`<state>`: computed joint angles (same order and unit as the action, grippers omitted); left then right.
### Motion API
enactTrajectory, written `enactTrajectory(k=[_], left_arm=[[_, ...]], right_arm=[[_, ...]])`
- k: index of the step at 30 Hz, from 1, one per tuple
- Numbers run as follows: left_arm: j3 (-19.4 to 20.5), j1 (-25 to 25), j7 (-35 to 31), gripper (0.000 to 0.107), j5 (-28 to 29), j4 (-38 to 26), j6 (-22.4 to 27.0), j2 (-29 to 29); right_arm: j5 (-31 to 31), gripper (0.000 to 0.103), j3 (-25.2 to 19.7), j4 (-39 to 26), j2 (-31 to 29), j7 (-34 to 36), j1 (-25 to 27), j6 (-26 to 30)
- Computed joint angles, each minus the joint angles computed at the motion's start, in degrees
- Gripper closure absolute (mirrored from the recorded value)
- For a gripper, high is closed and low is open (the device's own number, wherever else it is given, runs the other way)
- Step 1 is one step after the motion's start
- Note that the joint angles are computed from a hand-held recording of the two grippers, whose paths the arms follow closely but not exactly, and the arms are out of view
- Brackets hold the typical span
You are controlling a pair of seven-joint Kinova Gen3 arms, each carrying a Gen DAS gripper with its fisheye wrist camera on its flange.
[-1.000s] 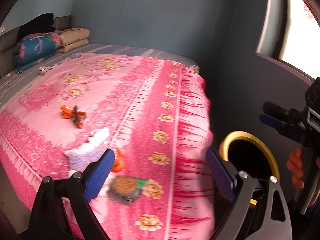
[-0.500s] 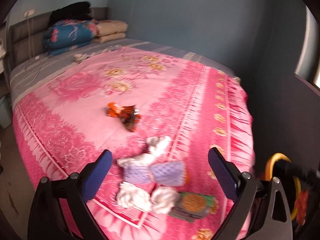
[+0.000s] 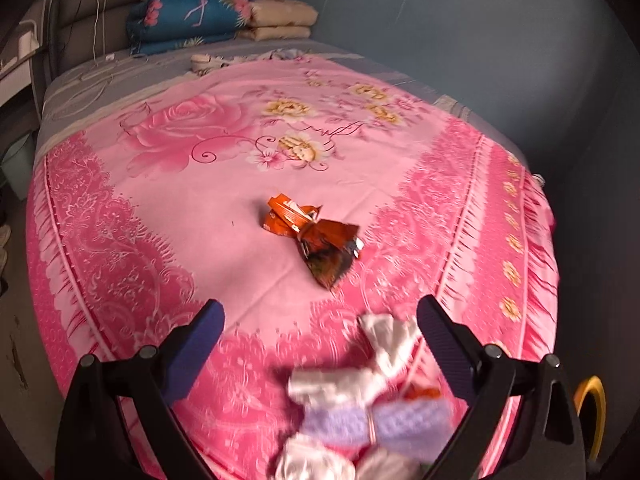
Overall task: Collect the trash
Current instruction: 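Grasp the orange snack wrapper with the left tool while the right tool grasps the green snack packet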
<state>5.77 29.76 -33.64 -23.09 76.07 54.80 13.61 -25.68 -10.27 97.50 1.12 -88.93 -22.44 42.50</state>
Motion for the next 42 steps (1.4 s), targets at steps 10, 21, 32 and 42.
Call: enactTrajectory(k=[10,21,32,42], left_arm=[[-3.34,-1.74,-3.68,0.014,3.74,-12.57,5.07,11.85],[-5.16,-1.91,-9.53,0.035,6.65,-20.31,7.58,19.42],[-5.03,-3.63,-10.12,0.092,11.93,-17.05,3.11,19.1],[-4.15,-4.93,-10.68,0.095,12.93,-8.67,-2.69,13.07]], right_arm=[[7.58,0.027,-1.21,-0.81,3.87,-2.63,-3.26,-0.01],[7.87,0.029,-2.17,-3.07,8.63,-2.65,-3.8,0.77],[12.97,0.057,-1.97,-5.81,11.21,-8.03,-6.33,2.39],[16.44,0.078,-1.5,-6.09,9.99,-13.6,-7.53,3.6]])
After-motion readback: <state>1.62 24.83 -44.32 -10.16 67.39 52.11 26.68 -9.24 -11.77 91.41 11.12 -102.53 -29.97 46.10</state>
